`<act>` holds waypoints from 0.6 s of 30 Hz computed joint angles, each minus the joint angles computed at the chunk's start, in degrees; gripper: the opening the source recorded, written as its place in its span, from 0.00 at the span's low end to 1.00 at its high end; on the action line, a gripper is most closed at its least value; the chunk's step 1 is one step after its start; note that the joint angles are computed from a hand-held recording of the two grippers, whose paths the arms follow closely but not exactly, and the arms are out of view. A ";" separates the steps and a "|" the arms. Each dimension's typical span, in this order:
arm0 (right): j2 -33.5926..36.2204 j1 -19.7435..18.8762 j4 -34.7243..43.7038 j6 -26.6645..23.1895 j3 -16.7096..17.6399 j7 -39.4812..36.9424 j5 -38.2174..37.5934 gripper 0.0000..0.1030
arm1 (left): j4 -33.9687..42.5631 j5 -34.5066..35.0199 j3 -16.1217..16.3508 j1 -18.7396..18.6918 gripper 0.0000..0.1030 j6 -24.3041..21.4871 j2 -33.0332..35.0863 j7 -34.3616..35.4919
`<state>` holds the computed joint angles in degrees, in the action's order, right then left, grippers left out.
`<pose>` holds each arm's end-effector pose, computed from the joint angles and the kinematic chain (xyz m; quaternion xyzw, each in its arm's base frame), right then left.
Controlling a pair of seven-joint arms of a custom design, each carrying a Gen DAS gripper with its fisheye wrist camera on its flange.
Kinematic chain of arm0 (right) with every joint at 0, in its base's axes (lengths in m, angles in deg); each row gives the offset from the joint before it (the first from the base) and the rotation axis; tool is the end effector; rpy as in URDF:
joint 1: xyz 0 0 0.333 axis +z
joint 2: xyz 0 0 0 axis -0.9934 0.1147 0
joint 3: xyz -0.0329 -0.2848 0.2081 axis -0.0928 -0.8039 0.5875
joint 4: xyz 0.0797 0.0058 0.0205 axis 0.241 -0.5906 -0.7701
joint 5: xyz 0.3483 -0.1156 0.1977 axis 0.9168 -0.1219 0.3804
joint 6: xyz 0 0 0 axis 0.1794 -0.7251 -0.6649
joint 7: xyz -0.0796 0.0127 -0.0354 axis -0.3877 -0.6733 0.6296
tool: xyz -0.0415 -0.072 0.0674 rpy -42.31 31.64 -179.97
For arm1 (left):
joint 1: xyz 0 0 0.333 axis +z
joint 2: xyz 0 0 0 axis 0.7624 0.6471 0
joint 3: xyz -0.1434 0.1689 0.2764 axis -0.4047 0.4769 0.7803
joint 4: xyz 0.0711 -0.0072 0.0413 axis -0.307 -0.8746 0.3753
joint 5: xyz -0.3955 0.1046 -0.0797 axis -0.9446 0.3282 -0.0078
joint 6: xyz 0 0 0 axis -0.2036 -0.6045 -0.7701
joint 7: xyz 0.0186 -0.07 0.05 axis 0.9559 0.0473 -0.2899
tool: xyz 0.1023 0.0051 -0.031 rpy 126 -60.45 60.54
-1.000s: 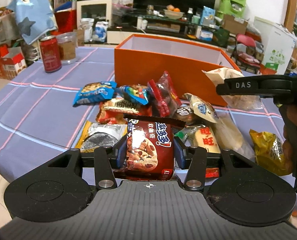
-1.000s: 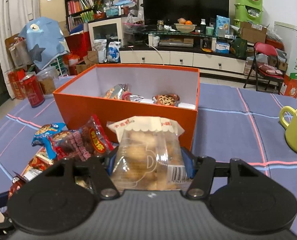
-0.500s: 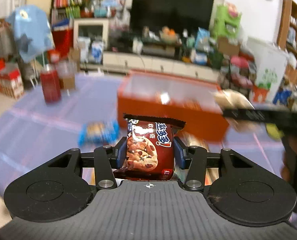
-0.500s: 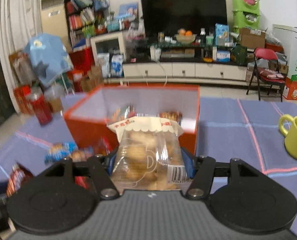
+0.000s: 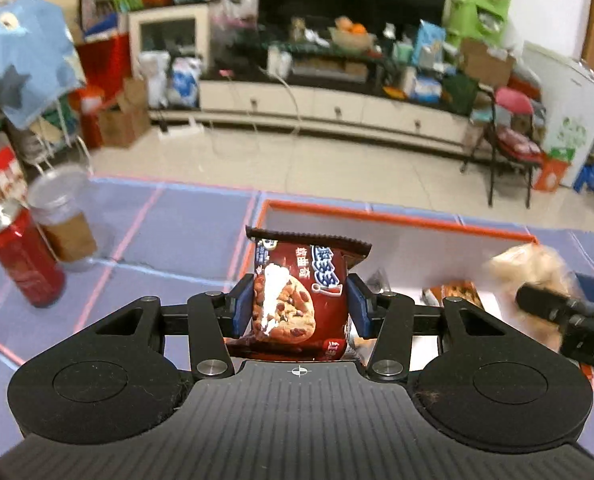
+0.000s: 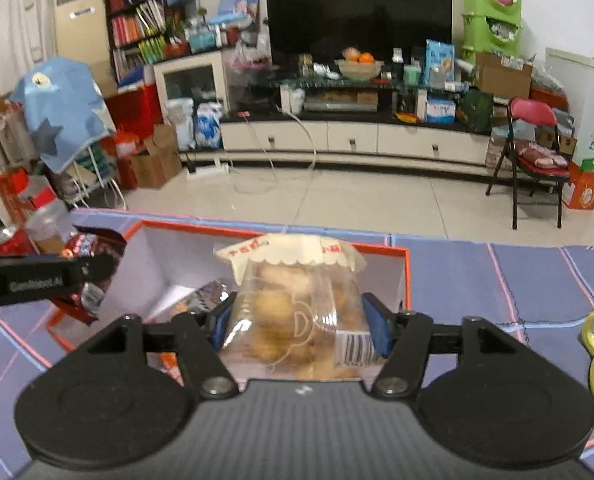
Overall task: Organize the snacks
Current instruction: 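Drop the pastry bag into the orange box with the right gripper while the left drops the cookie packet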
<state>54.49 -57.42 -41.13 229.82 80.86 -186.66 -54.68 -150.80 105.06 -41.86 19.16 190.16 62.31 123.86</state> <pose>0.4983 0.3485 0.5044 -0.5468 0.7074 -0.3296 0.3033 0.6042 -0.4516 0.4989 -0.5415 0.7321 -0.3611 0.2012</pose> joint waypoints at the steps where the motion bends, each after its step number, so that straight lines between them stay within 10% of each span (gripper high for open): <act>1: -0.40 0.01 -0.39 0.18 0.00 0.49 -0.09 0.66 | -1.67 0.73 0.77 -0.19 0.37 1.88 -1.04 -1.50; 3: -2.93 0.18 -2.64 0.11 0.58 3.45 -1.95 0.71 | -7.45 3.07 2.74 -0.41 0.57 7.68 -4.87 -5.49; 9: -21.84 1.98 -18.88 -16.13 11.43 21.66 -2.08 0.94 | -21.51 37.03 16.91 -8.84 0.59 13.26 -18.54 -42.65; 18: -24.32 8.14 -25.55 -22.28 18.13 29.17 19.28 0.94 | -39.39 46.86 10.76 -3.91 0.70 7.87 -33.91 -52.17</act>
<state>30.17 -49.28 -66.68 207.53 98.99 -157.49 -35.40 -190.20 151.92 -31.10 15.25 198.03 28.39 71.68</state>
